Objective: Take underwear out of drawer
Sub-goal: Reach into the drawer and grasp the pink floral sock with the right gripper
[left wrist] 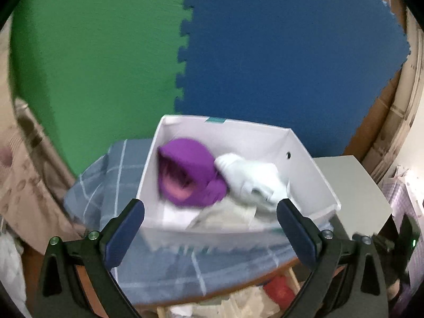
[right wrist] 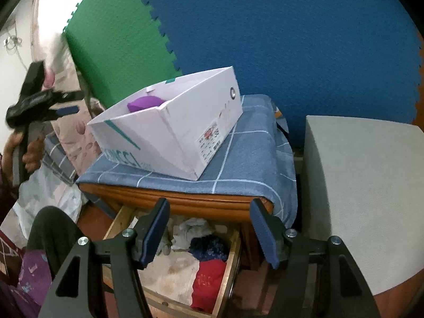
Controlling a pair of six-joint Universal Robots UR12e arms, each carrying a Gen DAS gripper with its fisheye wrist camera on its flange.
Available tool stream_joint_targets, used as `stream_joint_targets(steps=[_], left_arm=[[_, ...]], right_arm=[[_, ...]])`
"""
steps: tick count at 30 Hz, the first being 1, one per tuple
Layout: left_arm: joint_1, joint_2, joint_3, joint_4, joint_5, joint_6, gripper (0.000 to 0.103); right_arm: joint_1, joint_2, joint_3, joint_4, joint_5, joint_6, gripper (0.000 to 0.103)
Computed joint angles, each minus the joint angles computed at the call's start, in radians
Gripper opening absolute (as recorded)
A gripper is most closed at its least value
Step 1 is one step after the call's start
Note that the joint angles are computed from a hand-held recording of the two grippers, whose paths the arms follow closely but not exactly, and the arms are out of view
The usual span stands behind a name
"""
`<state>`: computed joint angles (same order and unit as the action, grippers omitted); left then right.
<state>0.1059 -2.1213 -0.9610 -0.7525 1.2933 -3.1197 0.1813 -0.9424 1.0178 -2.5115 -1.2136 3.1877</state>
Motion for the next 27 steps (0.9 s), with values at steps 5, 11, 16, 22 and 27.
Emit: stream_joint_targets(steps=[5, 11, 16, 22, 27], left_arm=[[0.022, 0.090, -0.202, 0.089, 0.076, 0.004, 0.099], [0.041, 0.158, -0.367, 0.122, 0.197, 0.032, 0.099], [0.083, 0.193, -0.446, 0.164, 0.110, -0.074, 0.099], [0.126, 0.207, -0.506, 0.317, 0.009, -0.281, 0.099], [0.122, 0.216, -0.529, 0.368, 0.072, -0.325, 0.099]], right_arm=[[0.013, 0.003, -0.018, 0.063, -0.004, -0.076, 0.064], [0.040, 0.015, -0.062, 0.207, -0.028, -0.209, 0.064], [0.069, 0.043, -0.130, 0.367, -0.056, -0.289, 0.064], [0.097, 0.106, -0.239, 0.566, 0.036, -0.317, 0.064], [0.157, 0.186, -0.361, 0.729, 0.021, -0.412, 0.058]])
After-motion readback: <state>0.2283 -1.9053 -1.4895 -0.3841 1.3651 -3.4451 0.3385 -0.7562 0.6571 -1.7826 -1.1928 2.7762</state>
